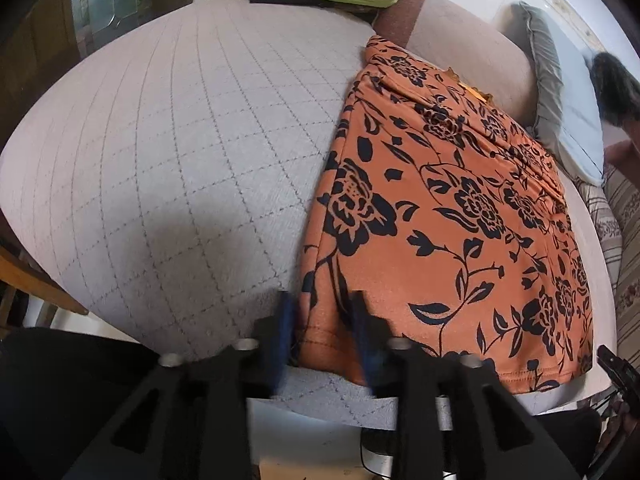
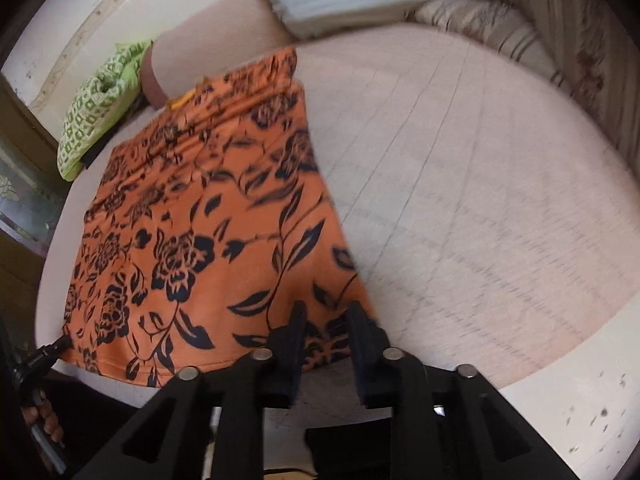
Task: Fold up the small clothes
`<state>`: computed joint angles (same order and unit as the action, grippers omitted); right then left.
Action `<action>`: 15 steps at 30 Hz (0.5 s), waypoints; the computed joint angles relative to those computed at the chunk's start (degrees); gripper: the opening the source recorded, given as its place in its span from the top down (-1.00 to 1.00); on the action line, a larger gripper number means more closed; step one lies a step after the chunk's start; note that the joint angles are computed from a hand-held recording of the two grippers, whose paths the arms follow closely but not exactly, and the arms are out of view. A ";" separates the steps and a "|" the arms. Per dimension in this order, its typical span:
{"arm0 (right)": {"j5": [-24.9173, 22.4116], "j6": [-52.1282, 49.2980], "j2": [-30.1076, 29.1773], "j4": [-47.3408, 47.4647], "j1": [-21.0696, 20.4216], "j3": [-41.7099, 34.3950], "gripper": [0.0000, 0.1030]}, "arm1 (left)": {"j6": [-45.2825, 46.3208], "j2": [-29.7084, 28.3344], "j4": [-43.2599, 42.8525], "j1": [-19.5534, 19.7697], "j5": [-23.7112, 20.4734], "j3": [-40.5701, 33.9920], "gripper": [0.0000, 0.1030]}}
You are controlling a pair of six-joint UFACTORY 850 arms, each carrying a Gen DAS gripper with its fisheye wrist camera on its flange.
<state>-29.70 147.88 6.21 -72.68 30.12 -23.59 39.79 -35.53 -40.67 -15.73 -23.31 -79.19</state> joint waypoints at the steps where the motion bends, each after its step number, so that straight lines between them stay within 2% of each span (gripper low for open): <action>1: -1.00 -1.70 0.03 1.62 0.13 -0.15 -0.53 | 0.20 0.08 -0.16 -0.07 0.14 0.11 0.23; 2: -2.44 -2.10 -0.03 2.20 0.42 -0.18 -0.65 | 0.30 0.14 -0.06 -0.18 0.34 0.20 0.23; 3: -3.18 -1.43 -0.05 1.76 0.55 0.00 -0.65 | 0.66 0.20 -0.02 -0.31 0.56 0.30 0.23; 7: 2.91 7.88 0.07 -8.68 -2.45 1.55 -0.55 | -0.82 0.24 3.82 -1.20 1.98 0.52 0.23; 8: 5.25 9.61 -0.88 -10.99 -3.77 1.30 -0.29 | -1.21 0.24 4.73 -1.35 2.16 0.50 0.23; 9: 7.25 12.30 -1.45 -13.89 -4.59 1.24 -0.15 | -1.41 0.16 5.07 -1.35 2.06 0.35 0.23; 10: 8.37 12.58 -2.04 -14.40 -4.99 0.87 0.01 | -2.11 0.06 5.97 -1.41 2.02 0.19 0.24; 11: 7.99 10.46 -3.01 -12.60 -4.62 0.18 0.27 | -3.48 -0.01 7.93 -1.63 2.35 0.06 0.30; 14: 9.14 6.85 -4.23 -10.01 -4.96 -0.80 0.41 | -4.96 -0.08 10.58 -2.08 2.73 -0.23 0.75; 15: 9.57 7.59 -4.31 -10.95 -5.24 -0.70 0.47 | -5.24 -0.15 11.26 -2.15 2.33 -0.58 0.82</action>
<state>-20.13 155.47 1.89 -83.62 24.88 -24.29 34.55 -35.68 -29.41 -17.88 -20.98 -79.77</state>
